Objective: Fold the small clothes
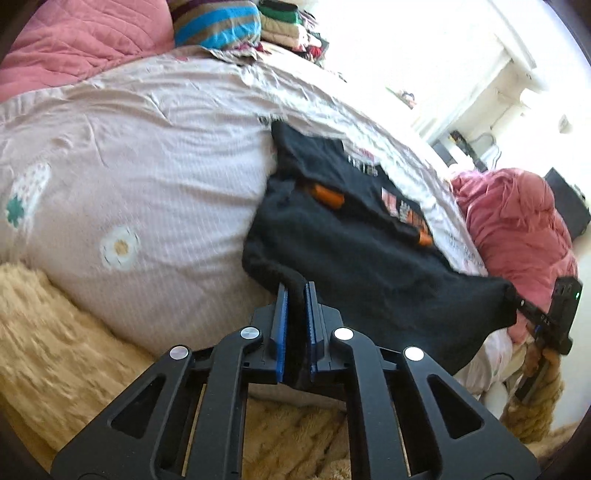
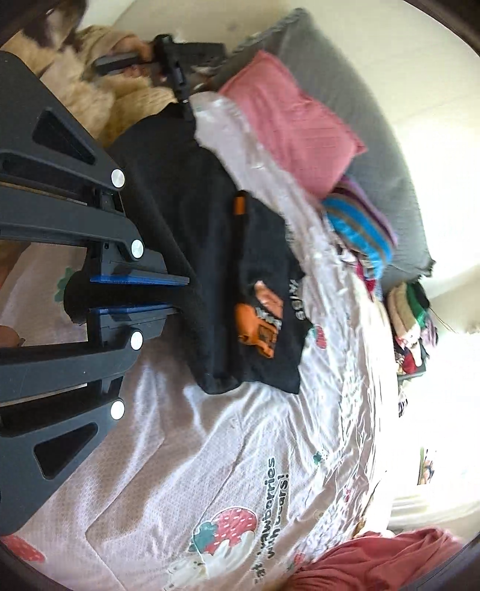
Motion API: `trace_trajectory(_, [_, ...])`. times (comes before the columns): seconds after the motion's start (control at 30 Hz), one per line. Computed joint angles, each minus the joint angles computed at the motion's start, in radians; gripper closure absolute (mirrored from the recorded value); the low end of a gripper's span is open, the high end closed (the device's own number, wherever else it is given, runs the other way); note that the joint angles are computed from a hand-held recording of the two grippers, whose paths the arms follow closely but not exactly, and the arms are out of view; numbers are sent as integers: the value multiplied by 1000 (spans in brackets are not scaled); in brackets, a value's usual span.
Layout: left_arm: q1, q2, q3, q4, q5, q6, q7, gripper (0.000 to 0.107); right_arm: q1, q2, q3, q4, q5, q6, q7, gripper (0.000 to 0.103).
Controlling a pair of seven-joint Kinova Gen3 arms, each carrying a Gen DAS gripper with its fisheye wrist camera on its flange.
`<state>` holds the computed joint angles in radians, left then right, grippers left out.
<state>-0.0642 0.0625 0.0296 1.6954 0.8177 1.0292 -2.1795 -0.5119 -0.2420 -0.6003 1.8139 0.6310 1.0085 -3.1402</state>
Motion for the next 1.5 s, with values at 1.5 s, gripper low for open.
trace_trajectory(1.5, [133, 375, 138, -643, -349, -63, 491, 104, 193, 75, 229, 83, 251, -325, -95, 95])
